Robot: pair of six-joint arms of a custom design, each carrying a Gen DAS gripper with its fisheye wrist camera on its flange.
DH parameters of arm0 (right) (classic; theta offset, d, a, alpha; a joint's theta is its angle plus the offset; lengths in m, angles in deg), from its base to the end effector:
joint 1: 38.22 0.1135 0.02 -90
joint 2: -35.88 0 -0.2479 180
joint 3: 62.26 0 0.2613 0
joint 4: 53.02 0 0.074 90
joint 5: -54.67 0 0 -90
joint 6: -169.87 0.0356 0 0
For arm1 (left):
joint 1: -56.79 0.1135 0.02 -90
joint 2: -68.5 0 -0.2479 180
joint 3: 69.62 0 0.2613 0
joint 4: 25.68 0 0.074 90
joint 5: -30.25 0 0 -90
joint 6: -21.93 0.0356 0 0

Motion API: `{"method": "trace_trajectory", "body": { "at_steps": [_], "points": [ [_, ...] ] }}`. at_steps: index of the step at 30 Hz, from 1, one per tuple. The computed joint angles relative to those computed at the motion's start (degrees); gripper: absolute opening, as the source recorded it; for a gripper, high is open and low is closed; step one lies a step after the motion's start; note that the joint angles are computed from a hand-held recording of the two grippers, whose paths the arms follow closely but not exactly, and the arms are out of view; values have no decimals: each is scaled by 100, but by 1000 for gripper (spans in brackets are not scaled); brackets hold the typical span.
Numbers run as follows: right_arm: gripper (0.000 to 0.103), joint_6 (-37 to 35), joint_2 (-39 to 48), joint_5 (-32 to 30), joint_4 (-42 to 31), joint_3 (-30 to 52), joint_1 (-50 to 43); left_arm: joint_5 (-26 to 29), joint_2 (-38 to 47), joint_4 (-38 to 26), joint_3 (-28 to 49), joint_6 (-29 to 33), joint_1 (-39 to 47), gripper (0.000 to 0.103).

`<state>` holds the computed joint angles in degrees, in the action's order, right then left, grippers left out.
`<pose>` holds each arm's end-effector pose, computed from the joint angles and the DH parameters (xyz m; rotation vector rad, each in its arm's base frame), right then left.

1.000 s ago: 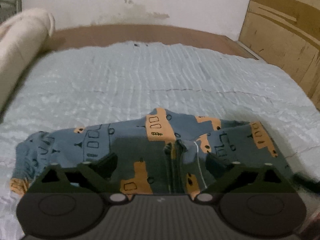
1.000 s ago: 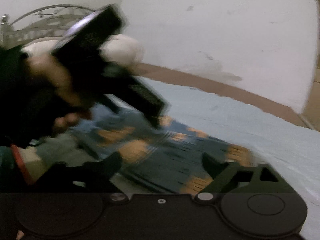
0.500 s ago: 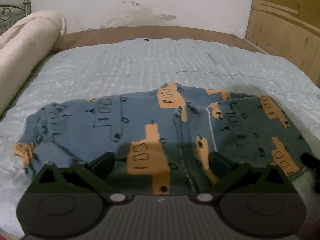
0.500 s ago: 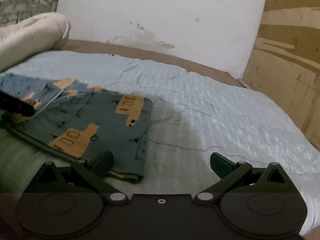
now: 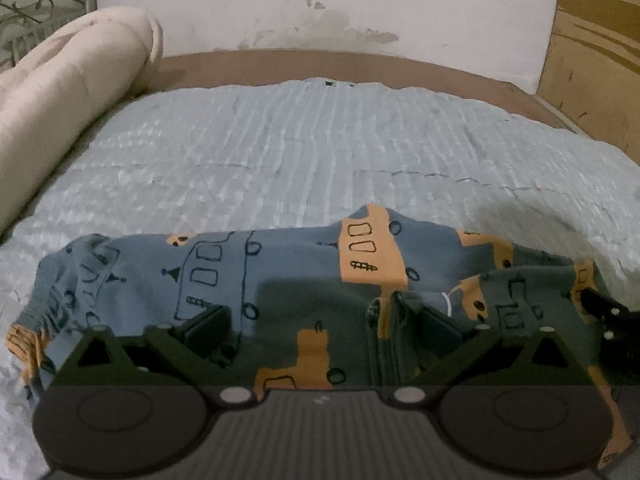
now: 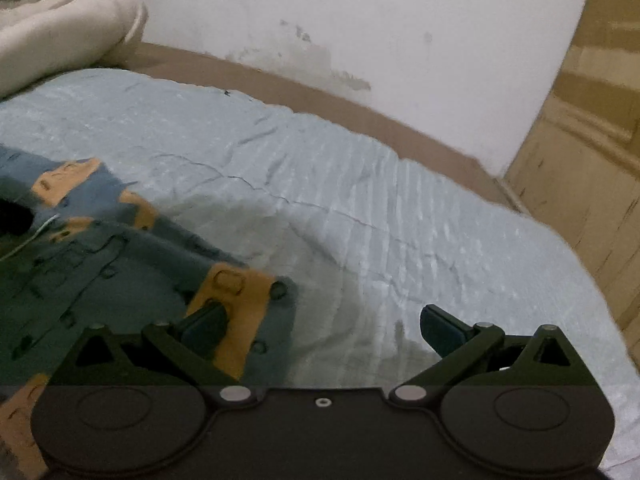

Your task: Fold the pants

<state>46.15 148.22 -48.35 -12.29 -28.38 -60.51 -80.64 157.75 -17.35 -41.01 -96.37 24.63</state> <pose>0.2366 -0.0883 0.0203 -0.3449 2.1978 -0.2880 0.1849 -0.1013 0.0488 -0.0700 2.4020 -0.0301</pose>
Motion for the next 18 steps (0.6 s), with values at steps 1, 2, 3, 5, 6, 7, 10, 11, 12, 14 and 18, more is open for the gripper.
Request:
{"method": "trace_trajectory", "body": {
  "at_steps": [1, 2, 3, 5, 6, 7, 10, 11, 12, 14, 18],
  "points": [
    [102, 50, -43, -19, -171, 81, -41, 14, -23, -10, -11, 10, 8, 103],
    [102, 87, -84, -70, -163, 62, -99, 39, -84, -46, -37, 20, 24, 103],
    [102, 131, -96, -81, 35, -36, -146, 56, -188, -141, -49, -7, 31, 103],
    [102, 133, -192, -165, 372, -292, -287, 71, -296, -288, -48, -76, 18, 103],
    [102, 92, -240, -213, 399, -393, -346, 64, -347, -384, -41, -106, -5, 103],
    [102, -16, -343, -269, 277, -479, -425, 36, -403, -462, -56, -132, -49, 103],
    [102, -228, -624, -550, 550, -1060, -795, 10, -707, -602, -247, -175, -171, 103],
    [102, -258, -743, -730, 638, -1263, -967, 23, -859, -631, -356, -165, -197, 103],
    [102, -327, -850, -958, 673, -1458, -1198, 39, -985, -624, -475, -136, -202, 103],
    [102, -611, -859, -1171, 645, -1678, -1531, 71, -1206, -708, -620, -151, -195, 103],
    [102, -611, -796, -1411, 874, -1946, -1958, 26, -1872, -1274, -769, -313, -321, 103]
  ]
}}
